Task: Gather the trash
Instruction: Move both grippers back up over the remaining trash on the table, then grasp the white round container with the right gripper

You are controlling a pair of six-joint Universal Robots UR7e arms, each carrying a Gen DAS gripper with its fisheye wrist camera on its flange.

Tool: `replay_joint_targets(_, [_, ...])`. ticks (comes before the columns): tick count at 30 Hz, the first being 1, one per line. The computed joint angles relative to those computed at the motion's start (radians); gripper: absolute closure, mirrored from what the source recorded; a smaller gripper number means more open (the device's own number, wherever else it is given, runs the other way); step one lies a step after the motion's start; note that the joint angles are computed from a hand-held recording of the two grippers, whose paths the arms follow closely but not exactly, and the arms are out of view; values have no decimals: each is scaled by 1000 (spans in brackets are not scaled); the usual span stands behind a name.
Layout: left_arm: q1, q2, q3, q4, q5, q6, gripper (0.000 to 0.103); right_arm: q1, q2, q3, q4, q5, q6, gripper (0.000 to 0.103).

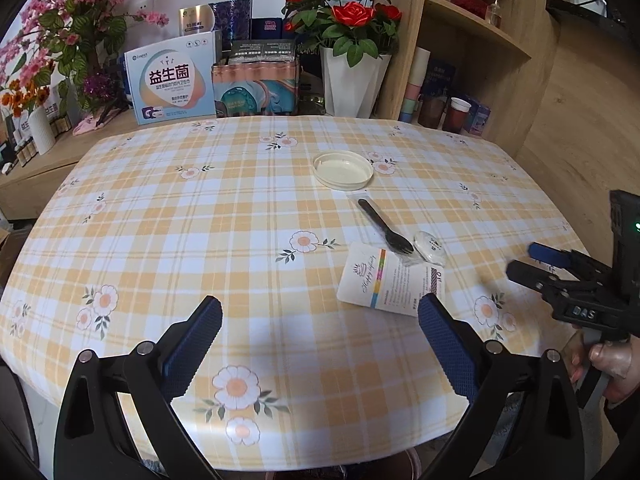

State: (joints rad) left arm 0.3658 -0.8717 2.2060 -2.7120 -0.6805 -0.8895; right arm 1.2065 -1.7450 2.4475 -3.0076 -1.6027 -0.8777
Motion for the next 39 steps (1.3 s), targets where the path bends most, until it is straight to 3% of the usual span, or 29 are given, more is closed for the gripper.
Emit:
replay_joint_targets(5, [45,17,-13,-41,-6,19,16,59,130,-86,38,-50,45,45])
replay_joint_targets(16, [90,31,-7,-101,-18,25,19,132,316,-172,20,-170,90,55])
replay_joint_targets(21, [102,41,-14,-123,-26,45,20,131,337,-171,-7,-171,71,55])
replay_joint_targets(24, [108,48,-20,-138,-31,51,20,128,339,-168,-18,-164,48,63])
replay_joint_targets(31, [120,67,-50,-134,-44,70,20,113,318,-160,-3,-141,43,63])
replay_joint_targets(39, [139,126,-135,-123,-75,150,20,55,239,-145,8,-30,62,63])
